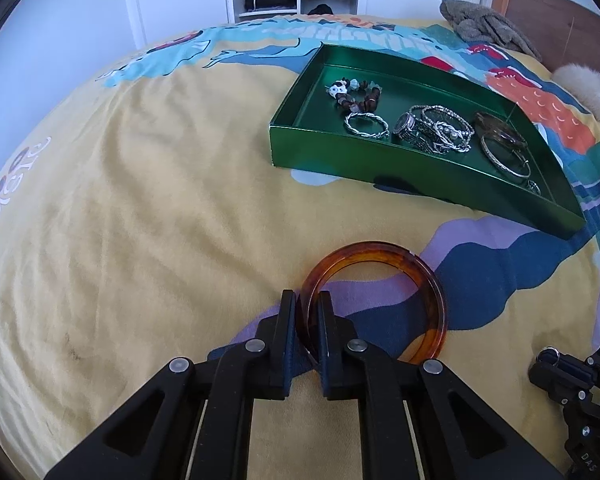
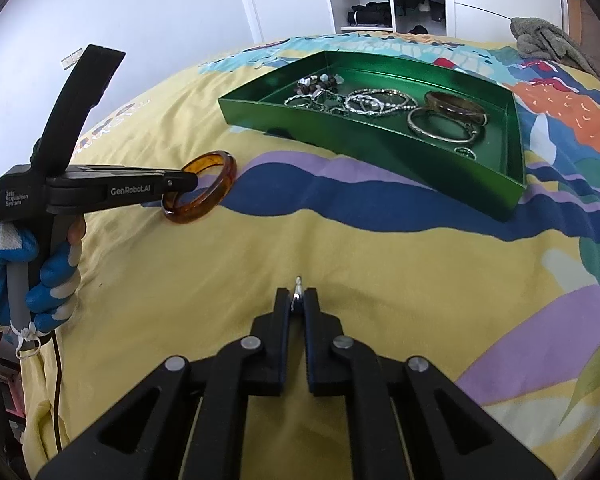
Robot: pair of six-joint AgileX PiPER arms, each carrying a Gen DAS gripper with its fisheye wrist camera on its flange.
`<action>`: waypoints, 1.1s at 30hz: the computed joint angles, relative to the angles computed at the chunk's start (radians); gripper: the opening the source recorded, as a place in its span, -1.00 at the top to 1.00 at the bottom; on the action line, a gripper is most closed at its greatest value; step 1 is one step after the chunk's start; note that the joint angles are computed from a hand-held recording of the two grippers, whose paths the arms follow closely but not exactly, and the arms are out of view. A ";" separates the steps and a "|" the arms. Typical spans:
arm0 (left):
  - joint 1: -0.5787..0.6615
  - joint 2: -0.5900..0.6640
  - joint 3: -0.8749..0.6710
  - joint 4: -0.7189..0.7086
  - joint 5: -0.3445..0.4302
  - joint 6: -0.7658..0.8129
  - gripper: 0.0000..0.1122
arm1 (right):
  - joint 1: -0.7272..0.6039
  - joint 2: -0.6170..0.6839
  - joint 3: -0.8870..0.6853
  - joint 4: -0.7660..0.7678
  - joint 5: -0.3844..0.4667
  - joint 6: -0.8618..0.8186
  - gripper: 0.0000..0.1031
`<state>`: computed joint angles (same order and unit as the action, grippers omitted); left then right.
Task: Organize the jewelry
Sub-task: 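Grasp the amber bangle rim with the left tool while the right tool grasps the silver ring, then carry the amber bangle and silver ring over the green tray with both tools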
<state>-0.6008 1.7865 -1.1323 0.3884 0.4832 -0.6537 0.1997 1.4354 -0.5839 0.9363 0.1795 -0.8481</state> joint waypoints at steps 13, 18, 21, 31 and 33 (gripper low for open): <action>-0.043 -0.115 0.086 0.068 0.009 -0.072 0.84 | 0.060 -0.159 0.051 -0.491 0.021 0.530 0.88; -0.063 -0.158 0.111 0.106 0.026 -0.108 0.84 | 0.102 -0.226 0.059 -0.728 0.049 0.791 0.88; -0.077 -0.180 0.124 0.130 0.035 -0.131 0.84 | 0.127 -0.263 0.063 -0.842 0.070 0.918 0.88; -0.100 -0.250 0.110 0.148 0.079 -0.116 0.84 | 0.127 -0.365 0.040 -0.943 0.148 1.023 0.88; -0.099 -0.256 0.087 0.142 0.089 -0.096 0.84 | 0.095 -0.372 0.016 -0.904 0.167 0.963 0.88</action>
